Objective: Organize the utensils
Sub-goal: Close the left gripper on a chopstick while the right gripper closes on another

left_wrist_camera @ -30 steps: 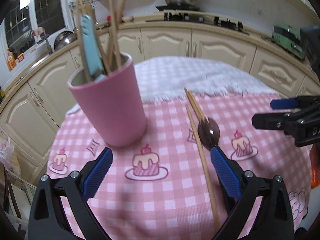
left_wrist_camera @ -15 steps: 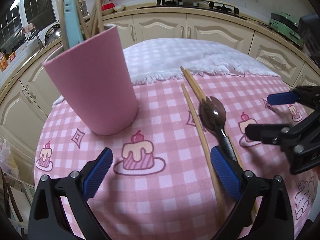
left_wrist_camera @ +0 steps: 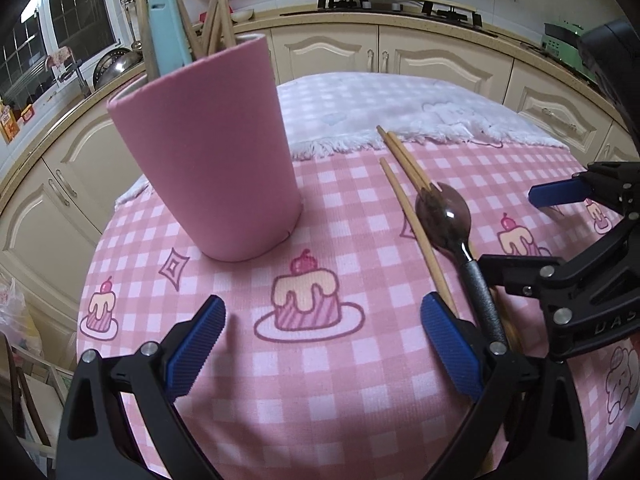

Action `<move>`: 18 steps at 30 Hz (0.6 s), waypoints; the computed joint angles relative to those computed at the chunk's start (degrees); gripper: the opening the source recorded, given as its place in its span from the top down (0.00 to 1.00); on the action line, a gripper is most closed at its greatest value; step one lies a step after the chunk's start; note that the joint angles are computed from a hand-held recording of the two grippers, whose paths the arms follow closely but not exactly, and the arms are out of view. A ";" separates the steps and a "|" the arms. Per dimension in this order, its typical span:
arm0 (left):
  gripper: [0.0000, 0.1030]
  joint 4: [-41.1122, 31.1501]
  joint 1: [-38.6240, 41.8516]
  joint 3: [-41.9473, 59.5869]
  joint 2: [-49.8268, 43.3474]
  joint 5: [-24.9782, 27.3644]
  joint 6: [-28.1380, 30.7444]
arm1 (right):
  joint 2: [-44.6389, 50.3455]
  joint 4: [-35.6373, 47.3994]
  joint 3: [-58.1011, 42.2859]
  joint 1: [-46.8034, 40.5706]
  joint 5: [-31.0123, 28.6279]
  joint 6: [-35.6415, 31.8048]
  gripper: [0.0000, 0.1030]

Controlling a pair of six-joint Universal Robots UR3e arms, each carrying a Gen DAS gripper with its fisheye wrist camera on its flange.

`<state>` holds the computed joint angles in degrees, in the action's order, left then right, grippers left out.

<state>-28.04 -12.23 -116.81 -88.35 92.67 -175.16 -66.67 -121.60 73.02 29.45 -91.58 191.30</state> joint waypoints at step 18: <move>0.07 -2.63 -2.32 4.13 -2.36 0.12 2.94 | -0.69 2.54 0.05 -0.69 -2.00 -1.98 0.06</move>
<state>-30.67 -14.56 -112.68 -90.71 92.79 -172.22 -67.36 -119.06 73.07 28.75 -93.58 189.31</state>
